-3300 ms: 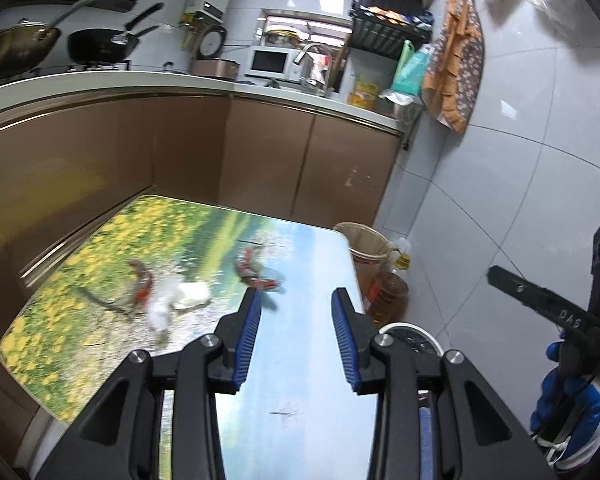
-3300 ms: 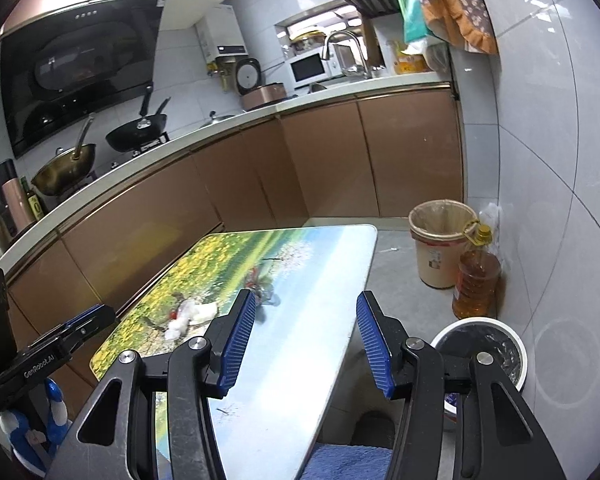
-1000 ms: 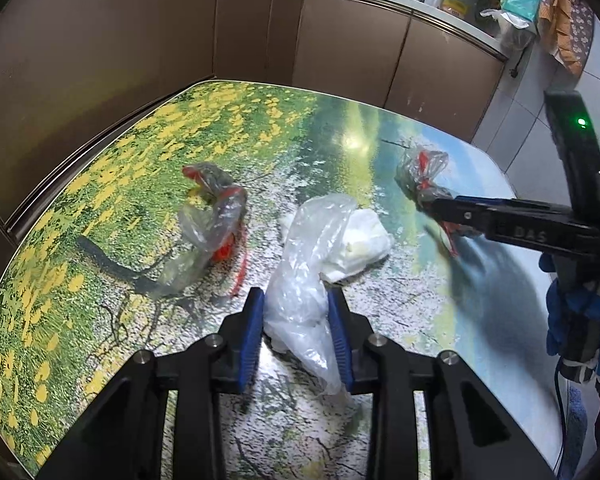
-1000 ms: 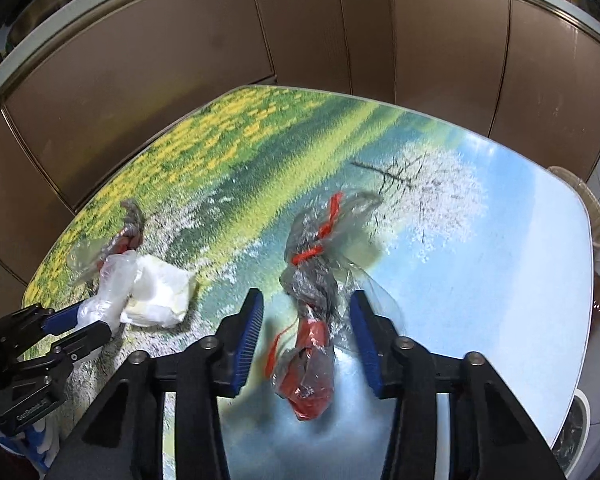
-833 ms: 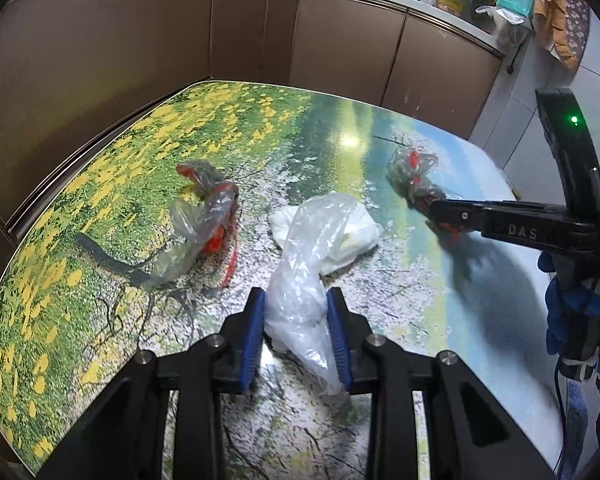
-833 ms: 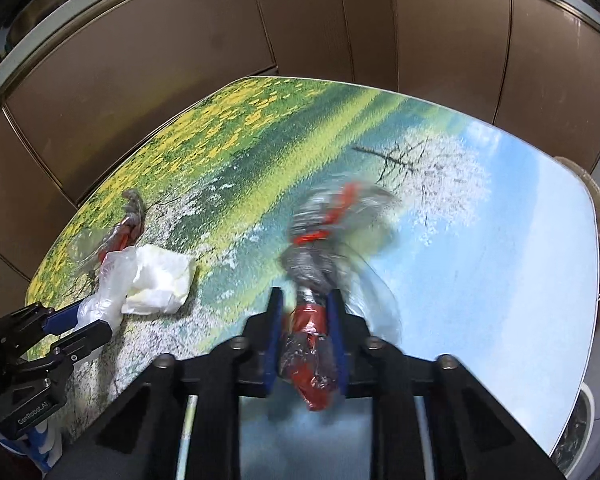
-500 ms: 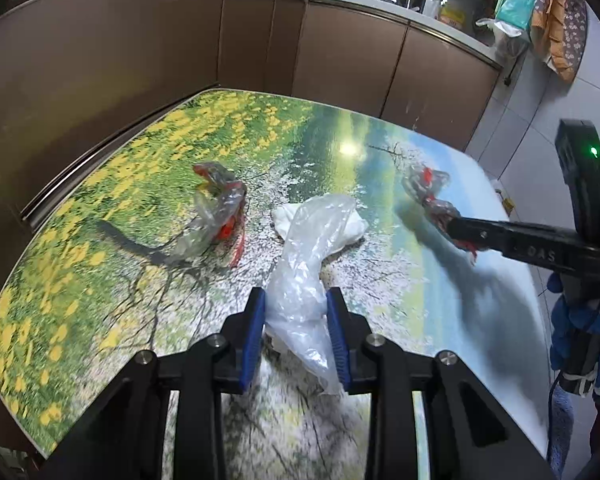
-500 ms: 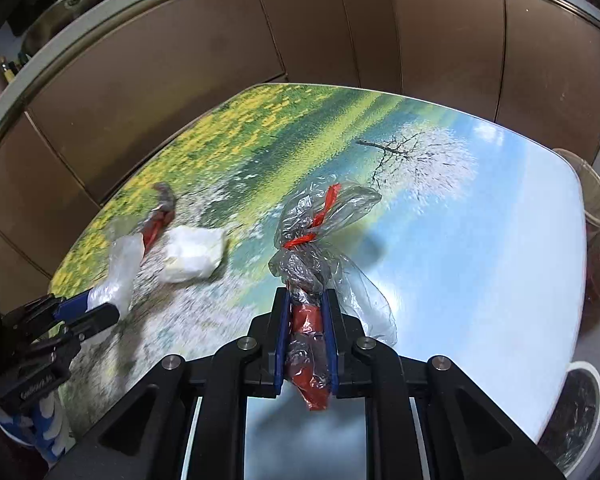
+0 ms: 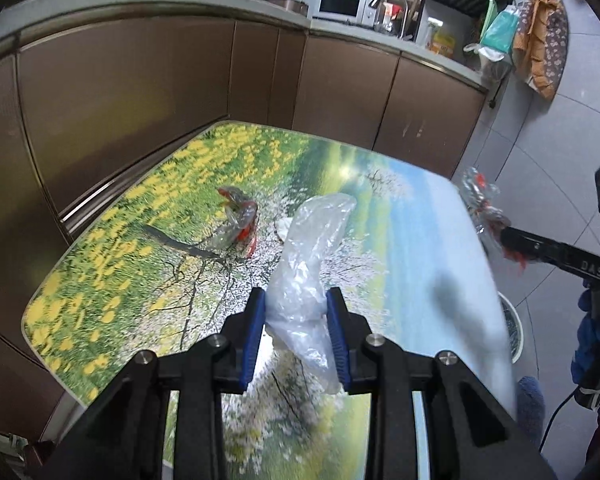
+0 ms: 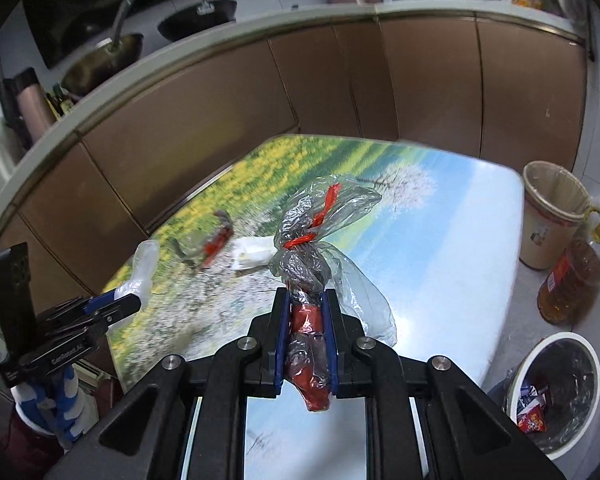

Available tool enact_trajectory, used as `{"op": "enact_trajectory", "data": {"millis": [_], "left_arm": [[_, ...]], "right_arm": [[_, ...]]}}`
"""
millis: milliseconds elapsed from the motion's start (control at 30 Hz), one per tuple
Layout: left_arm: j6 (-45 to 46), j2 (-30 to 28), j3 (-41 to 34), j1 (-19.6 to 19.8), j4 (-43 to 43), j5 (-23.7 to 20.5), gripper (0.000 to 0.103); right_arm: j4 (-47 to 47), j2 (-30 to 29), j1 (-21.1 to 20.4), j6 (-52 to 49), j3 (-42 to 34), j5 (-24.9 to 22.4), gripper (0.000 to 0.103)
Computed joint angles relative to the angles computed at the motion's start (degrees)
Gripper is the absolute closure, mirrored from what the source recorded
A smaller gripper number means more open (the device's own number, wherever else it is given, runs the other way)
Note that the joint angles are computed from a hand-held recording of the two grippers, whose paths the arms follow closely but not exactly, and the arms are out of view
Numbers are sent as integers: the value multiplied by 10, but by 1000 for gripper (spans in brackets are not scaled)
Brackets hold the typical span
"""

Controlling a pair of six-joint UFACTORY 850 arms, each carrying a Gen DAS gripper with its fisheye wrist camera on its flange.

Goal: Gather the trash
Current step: 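Lift and carry both clear plastic bags over the white bin with both tools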

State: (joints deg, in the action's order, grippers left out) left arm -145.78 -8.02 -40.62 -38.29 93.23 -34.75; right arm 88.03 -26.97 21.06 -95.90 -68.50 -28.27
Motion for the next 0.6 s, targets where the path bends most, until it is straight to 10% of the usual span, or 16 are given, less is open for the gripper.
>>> {"op": "enact_trajectory", "data": {"millis": [600], "left_arm": [[32, 46, -1, -102, -52, -81, 74]], "right_arm": [[165, 195, -118, -135, 205, -80, 87]]}}
